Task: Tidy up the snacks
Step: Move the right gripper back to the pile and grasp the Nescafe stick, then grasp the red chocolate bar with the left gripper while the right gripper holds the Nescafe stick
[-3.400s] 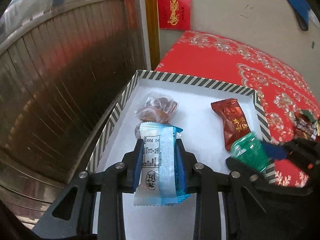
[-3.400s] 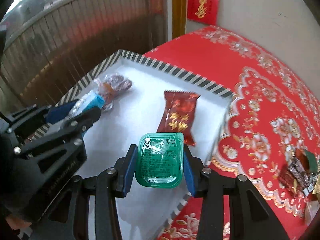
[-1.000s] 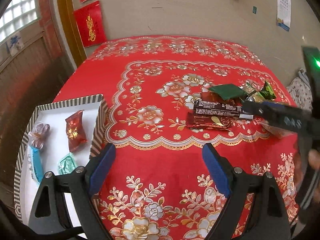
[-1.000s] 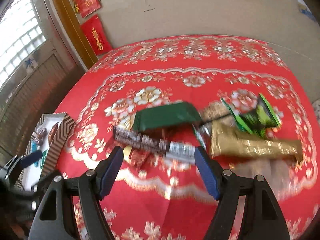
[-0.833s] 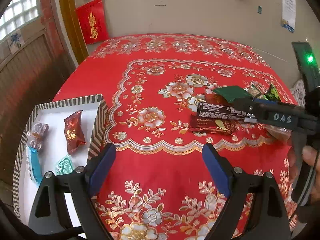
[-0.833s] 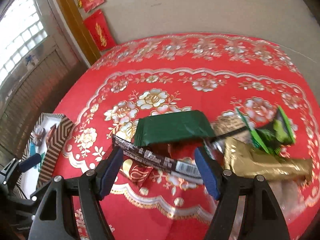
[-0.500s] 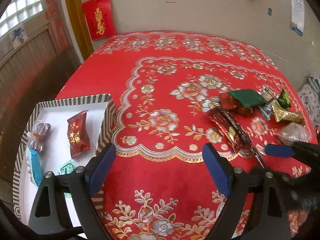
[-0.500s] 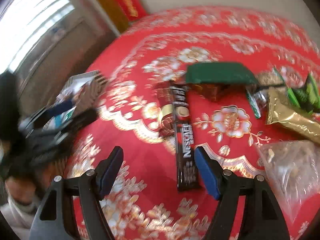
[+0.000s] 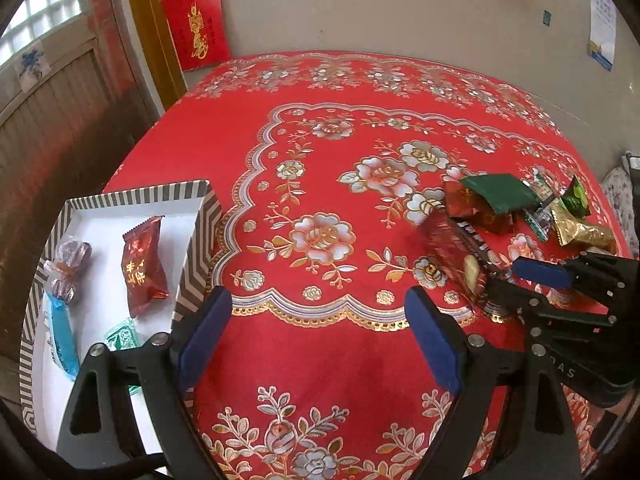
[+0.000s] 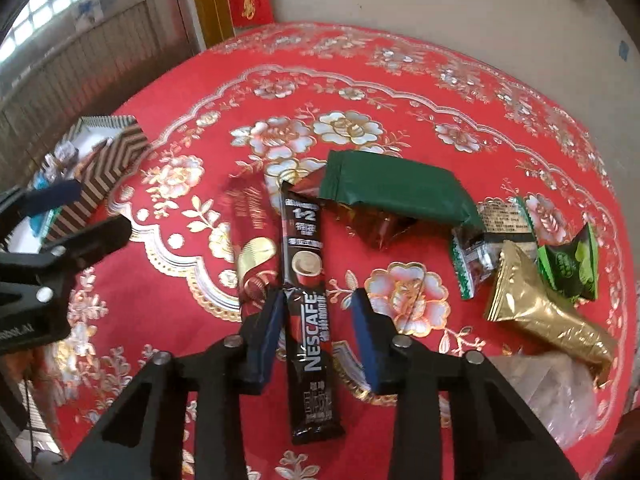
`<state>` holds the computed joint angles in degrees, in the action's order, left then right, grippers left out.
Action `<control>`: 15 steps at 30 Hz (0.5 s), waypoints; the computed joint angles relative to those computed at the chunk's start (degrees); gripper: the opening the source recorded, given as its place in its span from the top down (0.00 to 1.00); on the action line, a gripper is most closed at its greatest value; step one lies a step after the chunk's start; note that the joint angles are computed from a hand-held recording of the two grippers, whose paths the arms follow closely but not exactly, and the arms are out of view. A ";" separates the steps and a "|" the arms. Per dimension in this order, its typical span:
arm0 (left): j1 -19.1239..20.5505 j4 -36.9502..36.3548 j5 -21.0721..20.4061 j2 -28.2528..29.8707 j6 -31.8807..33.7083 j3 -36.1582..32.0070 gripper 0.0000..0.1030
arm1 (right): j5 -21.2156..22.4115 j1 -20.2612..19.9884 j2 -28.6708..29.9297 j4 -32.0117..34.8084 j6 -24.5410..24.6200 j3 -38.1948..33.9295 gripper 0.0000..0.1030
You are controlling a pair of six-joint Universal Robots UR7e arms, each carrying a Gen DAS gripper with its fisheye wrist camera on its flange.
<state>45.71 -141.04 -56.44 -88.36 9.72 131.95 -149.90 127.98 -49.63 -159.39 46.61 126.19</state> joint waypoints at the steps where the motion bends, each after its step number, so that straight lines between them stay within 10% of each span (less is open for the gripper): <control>1: 0.01 0.10 0.14 0.16 -0.13 -0.12 0.14 | -0.09 0.18 -0.42 1.61 0.97 0.10 0.79; 15: -2.38 3.73 -2.81 4.39 -9.93 -0.49 0.14 | 0.05 5.30 -3.98 7.66 15.47 5.16 0.91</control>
<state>43.33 -137.32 -59.25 -83.98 -0.21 131.46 -149.85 133.27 -53.62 -151.73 62.08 131.35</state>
